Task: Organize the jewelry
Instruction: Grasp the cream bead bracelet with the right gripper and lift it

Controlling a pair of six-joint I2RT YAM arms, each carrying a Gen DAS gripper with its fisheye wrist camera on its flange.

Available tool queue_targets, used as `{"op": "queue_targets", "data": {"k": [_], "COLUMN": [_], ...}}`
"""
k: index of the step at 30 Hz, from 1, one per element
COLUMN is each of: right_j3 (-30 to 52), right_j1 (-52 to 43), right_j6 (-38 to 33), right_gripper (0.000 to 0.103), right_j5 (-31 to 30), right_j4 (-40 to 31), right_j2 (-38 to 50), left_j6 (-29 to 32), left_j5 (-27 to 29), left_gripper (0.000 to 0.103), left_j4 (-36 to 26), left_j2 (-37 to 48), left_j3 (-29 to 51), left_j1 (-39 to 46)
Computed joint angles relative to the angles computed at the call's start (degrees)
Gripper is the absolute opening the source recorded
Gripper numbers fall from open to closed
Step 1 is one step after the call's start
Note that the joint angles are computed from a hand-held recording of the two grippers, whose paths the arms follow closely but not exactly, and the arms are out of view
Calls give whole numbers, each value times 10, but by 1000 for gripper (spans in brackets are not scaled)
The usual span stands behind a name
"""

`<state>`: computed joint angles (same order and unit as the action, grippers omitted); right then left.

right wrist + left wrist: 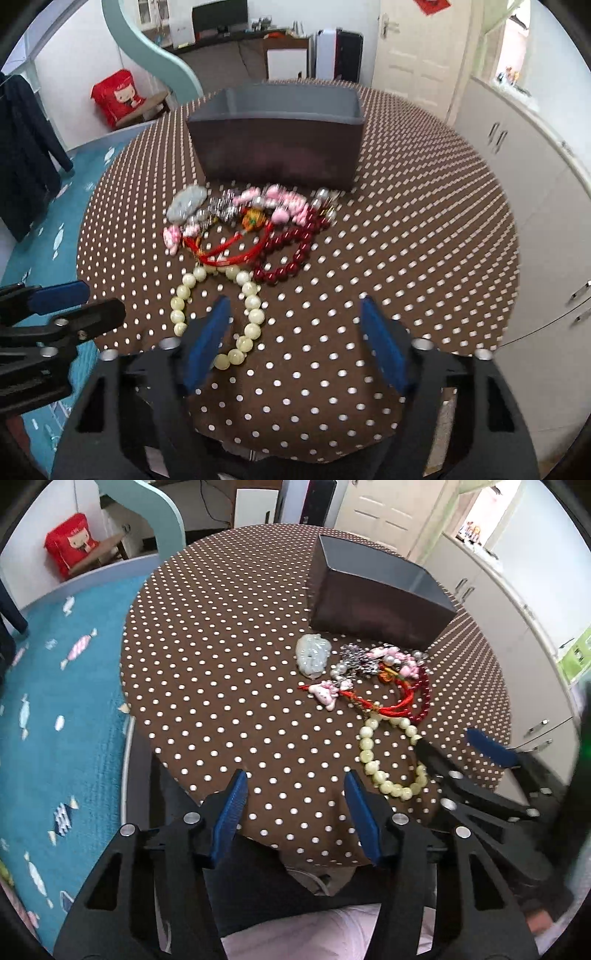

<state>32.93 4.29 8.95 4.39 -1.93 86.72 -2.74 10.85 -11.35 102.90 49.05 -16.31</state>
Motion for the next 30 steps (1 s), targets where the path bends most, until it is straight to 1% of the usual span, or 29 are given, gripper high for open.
{"op": "queue_targets", "data": {"k": [1,2,3,4,5,6,7,8,9,11,14,15,17,18,19,21,25,27,30], "right_j3": [3,-3,-5,-8,-9,-11,-13,-14,-14,-18,-22,-27,-27,-15,-15,-16,-11,-2,11], "right_j1": [0,5,10,6,3,0,-6,-11,-20,-50,-81,-101,-122,-123,-146,-178,-233,-272,-295], "right_j6": [-3,-8,-17,-26,-28,-32,-37,-42,-45,-52,-62,-70,-79,-75,-83,-93,-107,-115,-113], "right_gripper": [56,54,50,43,39,29,12,9,9,8,8,8,8,8,8,8,8,8,8], "right_j5": [-3,10,20,6,4,5,2,5,-2,-33,-63,-87,-108,-110,-130,-151,-182,-198,-199], "right_j4": [-3,8,10,14,16,18,20,18,17,15,2,-3,-14,-24,-35,-47,-54,-52,-47], "right_j2": [10,10,9,7,7,5,3,2,1,-7,-27,-40,-62,-64,-80,-106,-137,-136,-128], "left_j6": [-2,-3,-2,3,4,6,10,14,16,19,22,23,21,20,20,17,15,15,12], "left_j5": [1,-1,-1,3,6,7,-1,-10,-15,-27,-39,-40,-46,-48,-47,-47,-35,-23,-12], "left_gripper": [56,56,60,64,73,77,78,80,84,88,88,88,88,88,88,88,88,88,87], "left_j4": [-1,-3,-5,-6,-10,-7,-5,-3,2,9,17,18,17,15,14,12,10,13,12], "left_j2": [1,1,1,-1,-5,-9,-12,-15,-17,-19,-14,-11,2,7,13,24,52,68,98], "left_j3": [1,3,6,6,7,6,5,5,3,6,17,23,41,49,57,74,114,137,172], "left_j1": [2,1,0,-1,-2,-5,-13,-21,-29,-45,-71,-77,-94,-100,-107,-118,-142,-151,-166]}}
